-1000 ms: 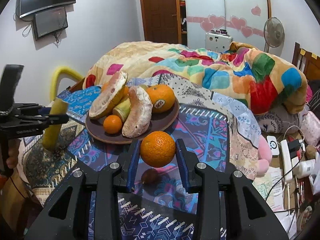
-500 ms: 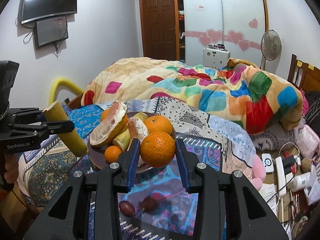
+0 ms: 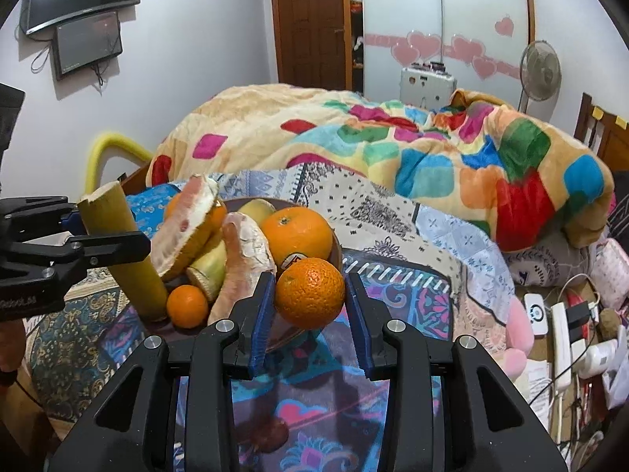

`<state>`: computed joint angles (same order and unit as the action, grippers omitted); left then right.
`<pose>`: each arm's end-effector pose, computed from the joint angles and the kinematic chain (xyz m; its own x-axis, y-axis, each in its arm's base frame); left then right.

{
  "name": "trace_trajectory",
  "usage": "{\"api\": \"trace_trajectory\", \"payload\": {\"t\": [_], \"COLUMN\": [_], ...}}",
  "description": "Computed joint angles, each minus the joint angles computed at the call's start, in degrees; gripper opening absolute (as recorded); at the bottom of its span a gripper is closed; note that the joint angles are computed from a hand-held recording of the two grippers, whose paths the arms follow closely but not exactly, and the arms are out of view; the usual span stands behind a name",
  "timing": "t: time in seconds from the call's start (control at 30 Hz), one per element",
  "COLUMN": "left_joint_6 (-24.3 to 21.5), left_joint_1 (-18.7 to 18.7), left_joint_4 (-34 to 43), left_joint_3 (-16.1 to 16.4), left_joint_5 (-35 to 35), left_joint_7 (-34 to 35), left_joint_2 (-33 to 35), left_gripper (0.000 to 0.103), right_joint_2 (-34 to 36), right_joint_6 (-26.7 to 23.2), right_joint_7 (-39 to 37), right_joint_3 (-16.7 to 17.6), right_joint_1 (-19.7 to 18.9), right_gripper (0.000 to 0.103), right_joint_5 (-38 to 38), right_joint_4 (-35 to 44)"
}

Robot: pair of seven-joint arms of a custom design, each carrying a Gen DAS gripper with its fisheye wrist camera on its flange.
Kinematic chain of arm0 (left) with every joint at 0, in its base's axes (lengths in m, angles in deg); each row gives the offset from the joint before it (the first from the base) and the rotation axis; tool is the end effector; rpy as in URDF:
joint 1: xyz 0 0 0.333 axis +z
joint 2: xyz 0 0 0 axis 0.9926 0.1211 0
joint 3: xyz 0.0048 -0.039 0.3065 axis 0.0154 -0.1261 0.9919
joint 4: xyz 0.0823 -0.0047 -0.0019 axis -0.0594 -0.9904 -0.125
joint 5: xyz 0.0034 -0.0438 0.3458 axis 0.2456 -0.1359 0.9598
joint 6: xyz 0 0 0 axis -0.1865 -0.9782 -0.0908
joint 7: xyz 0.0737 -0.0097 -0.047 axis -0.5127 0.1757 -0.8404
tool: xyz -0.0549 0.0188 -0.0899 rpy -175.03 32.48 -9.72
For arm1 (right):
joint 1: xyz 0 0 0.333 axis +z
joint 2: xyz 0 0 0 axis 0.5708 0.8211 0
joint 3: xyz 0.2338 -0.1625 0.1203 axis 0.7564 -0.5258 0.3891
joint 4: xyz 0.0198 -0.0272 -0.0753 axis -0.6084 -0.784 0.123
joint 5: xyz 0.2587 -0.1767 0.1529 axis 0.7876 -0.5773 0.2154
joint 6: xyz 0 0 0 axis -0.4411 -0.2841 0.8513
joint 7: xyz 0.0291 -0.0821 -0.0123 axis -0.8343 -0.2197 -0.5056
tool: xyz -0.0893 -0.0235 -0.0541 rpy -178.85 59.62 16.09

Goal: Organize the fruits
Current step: 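Carry the gourd and mandarin onto the plate and release them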

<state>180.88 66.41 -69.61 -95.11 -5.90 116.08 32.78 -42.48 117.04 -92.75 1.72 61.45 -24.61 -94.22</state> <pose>0.6482 -0.3272 0.3861 -0.6695 -0.7418 0.0389 -0.5501 0.4600 -0.6970 0.5569 0.2830 0.3586 0.0012 -0.9985 -0.0554 -0.6440 0.0416 -0.7639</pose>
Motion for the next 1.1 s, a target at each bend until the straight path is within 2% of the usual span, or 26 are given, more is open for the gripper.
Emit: {"api": "trace_trajectory", "payload": {"t": [0.23,0.43,0.5,0.57,0.63,0.77,1.0,1.1], "left_joint_6": [-0.5,3.3,3.3,3.3,2.9,3.5,5.5,6.3], "left_joint_1": [-1.0,-3.0,-3.2,-3.4,-3.1,-2.4,-1.8,-1.2], "left_joint_4": [4.3,4.1,4.7,4.9,5.5,4.6,0.7,-1.5], "left_joint_3": [0.5,2.7,2.8,3.1,2.8,1.9,1.6,1.1], "left_joint_5": [1.0,2.6,3.3,3.7,3.9,3.8,3.2,2.6], "left_joint_7": [-0.9,-2.5,-2.8,-3.3,-3.4,-3.0,-2.8,-2.6], "left_joint_2": [3.0,3.7,4.1,4.2,4.5,4.2,1.7,0.2], "left_gripper": [0.038,0.038,0.038,0.040,0.049,0.051,0.051,0.051], "right_joint_2": [3.2,3.9,4.1,4.3,4.5,4.3,2.9,1.4], "right_joint_6": [1.7,2.9,2.7,2.8,3.0,3.2,4.4,3.5], "right_joint_7": [-8.7,-11.8,-13.2,-14.9,-16.1,-17.8,-14.7,-12.1], "right_joint_3": [0.1,-1.9,-2.2,-2.2,-2.5,-3.3,-5.6,-6.3], "right_joint_1": [-0.8,0.7,1.1,1.1,1.3,2.1,4.3,5.8], "right_gripper": [0.033,0.034,0.034,0.034,0.034,0.038,0.041,0.041], "right_joint_5": [8.6,13.0,14.6,16.5,17.9,19.8,18.0,15.1], "right_joint_4": [2.5,2.6,2.6,2.6,2.4,2.0,0.4,-0.7]}}
